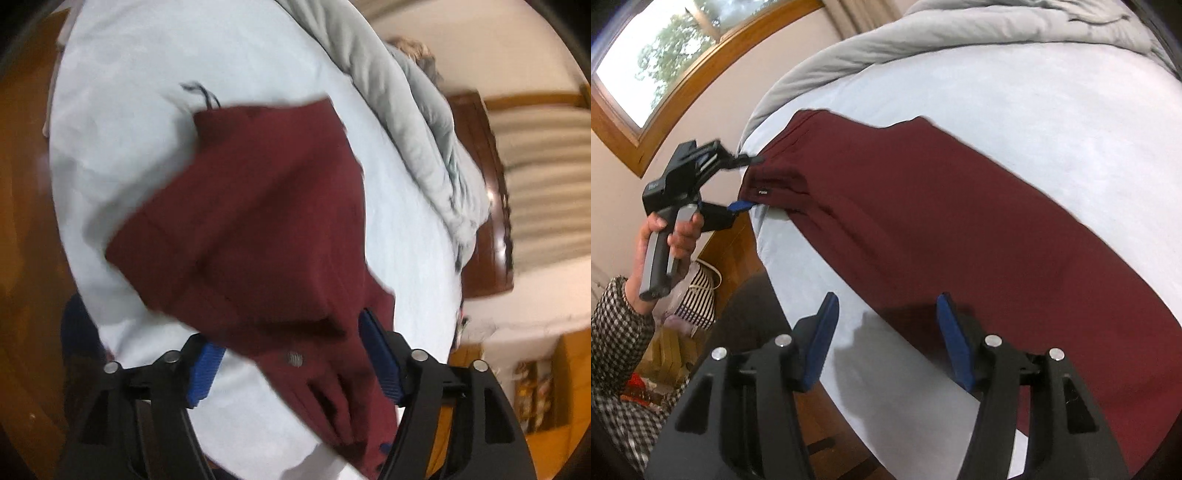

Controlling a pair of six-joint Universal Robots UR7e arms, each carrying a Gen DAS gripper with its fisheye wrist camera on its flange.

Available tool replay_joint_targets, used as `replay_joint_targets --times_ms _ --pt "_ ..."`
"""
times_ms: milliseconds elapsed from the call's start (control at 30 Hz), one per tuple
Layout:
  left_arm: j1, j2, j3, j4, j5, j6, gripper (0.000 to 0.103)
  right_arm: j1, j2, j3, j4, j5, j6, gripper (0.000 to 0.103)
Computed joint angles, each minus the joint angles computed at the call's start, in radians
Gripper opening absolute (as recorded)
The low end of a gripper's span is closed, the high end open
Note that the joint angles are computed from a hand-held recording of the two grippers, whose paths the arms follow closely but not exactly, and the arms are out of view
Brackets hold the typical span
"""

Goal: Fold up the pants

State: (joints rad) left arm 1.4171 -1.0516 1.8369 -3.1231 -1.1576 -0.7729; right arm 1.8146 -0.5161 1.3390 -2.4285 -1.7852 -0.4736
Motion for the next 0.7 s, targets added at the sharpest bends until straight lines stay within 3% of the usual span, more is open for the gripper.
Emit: replay_joint_targets --times_ms 67,167,267,333,400,467,533,600,667,700 --pt "0.014 -0.019 0.003 0.013 -0.012 -0.019 0.049 0.003 0.018 -0.019 0.021 0.009 0.008 0.056" --pt "0.008 -0.03 -0.018 0.056 0.016 0.045 0.037 0.006 0.037 -0.037 0.049 0.014 0.03 0.056" --pt "-0.034 -0.021 -0.065 0.025 0.058 0.206 0.03 0.008 0.041 -0.039 0.067 0.006 0.039 0.056" --pt "-0.037 -0.057 -0.054 0.058 0.081 0.268 0.029 0.004 0.045 -0.043 0.084 0.011 0.051 0.056" --pt "-0.008 -0.048 -0.096 0.198 0.111 0.204 0.028 0.0 0.05 -0.05 0.092 0.015 0.065 0.056" --pt "0.042 -0.035 -0.123 0.296 0.082 0.143 0.027 -0.004 0.051 -0.049 0.099 0.013 0.075 0.056" --pt "0.057 -0.025 -0.125 0.281 0.067 0.18 0.027 -0.004 0.054 -0.049 0.103 0.007 0.081 0.056" --pt "0.033 -0.022 -0.135 0.3 0.107 0.214 0.031 -0.003 0.056 -0.049 0.101 0.003 0.088 0.056" --pt "0.009 -0.033 -0.138 0.338 0.12 0.195 0.053 -0.002 0.048 -0.043 0.089 0.009 0.096 0.056" --pt "-0.007 -0.034 -0.136 0.34 0.15 0.186 0.056 -0.004 0.037 -0.032 0.077 0.015 0.1 0.056"
